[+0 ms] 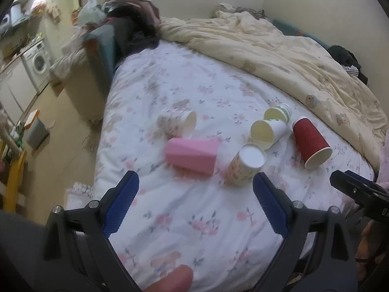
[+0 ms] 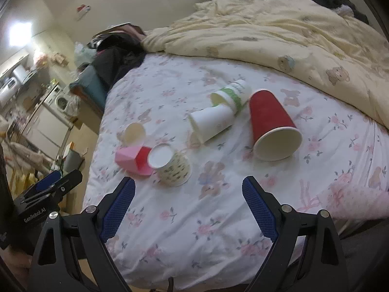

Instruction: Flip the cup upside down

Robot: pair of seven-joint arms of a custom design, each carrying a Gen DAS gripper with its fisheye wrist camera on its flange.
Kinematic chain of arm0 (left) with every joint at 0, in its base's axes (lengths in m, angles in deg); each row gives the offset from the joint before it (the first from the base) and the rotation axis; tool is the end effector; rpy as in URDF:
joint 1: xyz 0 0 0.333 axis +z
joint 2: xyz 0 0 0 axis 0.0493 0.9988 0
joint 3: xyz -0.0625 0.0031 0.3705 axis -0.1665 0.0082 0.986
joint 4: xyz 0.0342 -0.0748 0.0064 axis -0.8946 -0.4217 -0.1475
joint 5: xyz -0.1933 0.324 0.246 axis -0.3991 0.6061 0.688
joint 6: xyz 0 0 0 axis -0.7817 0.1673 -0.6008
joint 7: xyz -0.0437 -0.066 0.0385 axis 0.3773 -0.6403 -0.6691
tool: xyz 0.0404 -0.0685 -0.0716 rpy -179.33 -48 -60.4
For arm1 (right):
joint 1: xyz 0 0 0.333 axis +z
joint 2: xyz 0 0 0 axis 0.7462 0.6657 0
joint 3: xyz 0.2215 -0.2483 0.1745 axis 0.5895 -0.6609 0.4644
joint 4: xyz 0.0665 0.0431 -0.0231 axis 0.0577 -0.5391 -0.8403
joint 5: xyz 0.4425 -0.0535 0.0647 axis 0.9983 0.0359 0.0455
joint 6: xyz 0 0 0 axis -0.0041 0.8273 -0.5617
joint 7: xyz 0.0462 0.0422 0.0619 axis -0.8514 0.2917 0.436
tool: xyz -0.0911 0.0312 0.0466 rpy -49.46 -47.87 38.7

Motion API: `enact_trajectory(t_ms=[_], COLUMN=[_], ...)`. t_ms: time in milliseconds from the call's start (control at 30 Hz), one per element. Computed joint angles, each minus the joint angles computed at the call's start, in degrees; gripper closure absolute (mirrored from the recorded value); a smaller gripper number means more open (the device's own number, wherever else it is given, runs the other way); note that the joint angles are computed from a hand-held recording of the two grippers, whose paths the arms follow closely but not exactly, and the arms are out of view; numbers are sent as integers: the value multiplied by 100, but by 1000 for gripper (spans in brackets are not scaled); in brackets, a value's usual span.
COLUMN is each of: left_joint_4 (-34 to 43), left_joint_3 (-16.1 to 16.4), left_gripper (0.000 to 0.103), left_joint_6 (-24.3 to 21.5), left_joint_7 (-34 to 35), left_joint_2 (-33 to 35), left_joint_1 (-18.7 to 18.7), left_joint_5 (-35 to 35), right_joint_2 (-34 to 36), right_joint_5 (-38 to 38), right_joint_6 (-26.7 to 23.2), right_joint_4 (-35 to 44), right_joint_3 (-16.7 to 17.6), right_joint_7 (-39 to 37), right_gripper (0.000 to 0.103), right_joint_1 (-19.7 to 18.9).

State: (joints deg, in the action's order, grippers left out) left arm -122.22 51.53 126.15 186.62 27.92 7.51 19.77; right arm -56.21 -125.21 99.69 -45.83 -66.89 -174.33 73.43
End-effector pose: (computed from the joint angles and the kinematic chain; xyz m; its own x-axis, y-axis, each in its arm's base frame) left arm 0.7720 -0.0688 0.6322 -0.6206 -0.7830 0.0424 -0.6268 0.4628 -0.6269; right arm 0.6122 0.3387 0.6054 -0.5356 -0.7622 -0.3636 -0.5306 0.6386 -0.5573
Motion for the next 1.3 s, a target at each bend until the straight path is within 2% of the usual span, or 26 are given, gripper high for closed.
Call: enact_trajectory(t_ms=[100, 200, 233, 267, 333, 400, 500, 933, 1300], left_joint_4=[-320, -766, -826, -783, -536, -630, -729, -619, -569], left_joint_3=[4, 2, 45, 102, 112, 107, 79, 77, 84], left_gripper=[10, 7, 6, 6, 6, 0, 0, 0, 0], left_joint_6=[221, 698, 800, 722, 243, 354, 487, 314, 299], left_joint_7=[164, 582, 510, 316, 82, 111, 182, 100, -81], left_joint_2=[-189, -368, -372, -327, -179, -223, -273, -219, -178], left_joint_1=[113, 164, 119, 71, 100, 84, 77, 63, 61], left_joint_5=[-225, -448, -366, -209, -187, -121, -131, -168, -69], right_joint_2=[127, 303, 369, 410, 425, 451, 526, 631, 615], right_joint_5=[-208, -221, -121, -2, 99, 87, 96, 119, 188], right_joint_6=[-230, -563, -640, -650, -641, -705, -775, -982, -945], right_joint_4=[203, 432, 493, 511, 482, 499, 587, 744, 713], right_joint_3=[45, 56, 54, 39, -12, -51, -78, -136, -144], right_joint_7=[-76, -300, -413, -473, -455, -423, -490, -601, -591], right_gripper=[11, 11, 11, 11, 11, 11, 11, 11, 11], right_joint_1=[121, 237, 251, 250, 259, 283, 309, 383, 367])
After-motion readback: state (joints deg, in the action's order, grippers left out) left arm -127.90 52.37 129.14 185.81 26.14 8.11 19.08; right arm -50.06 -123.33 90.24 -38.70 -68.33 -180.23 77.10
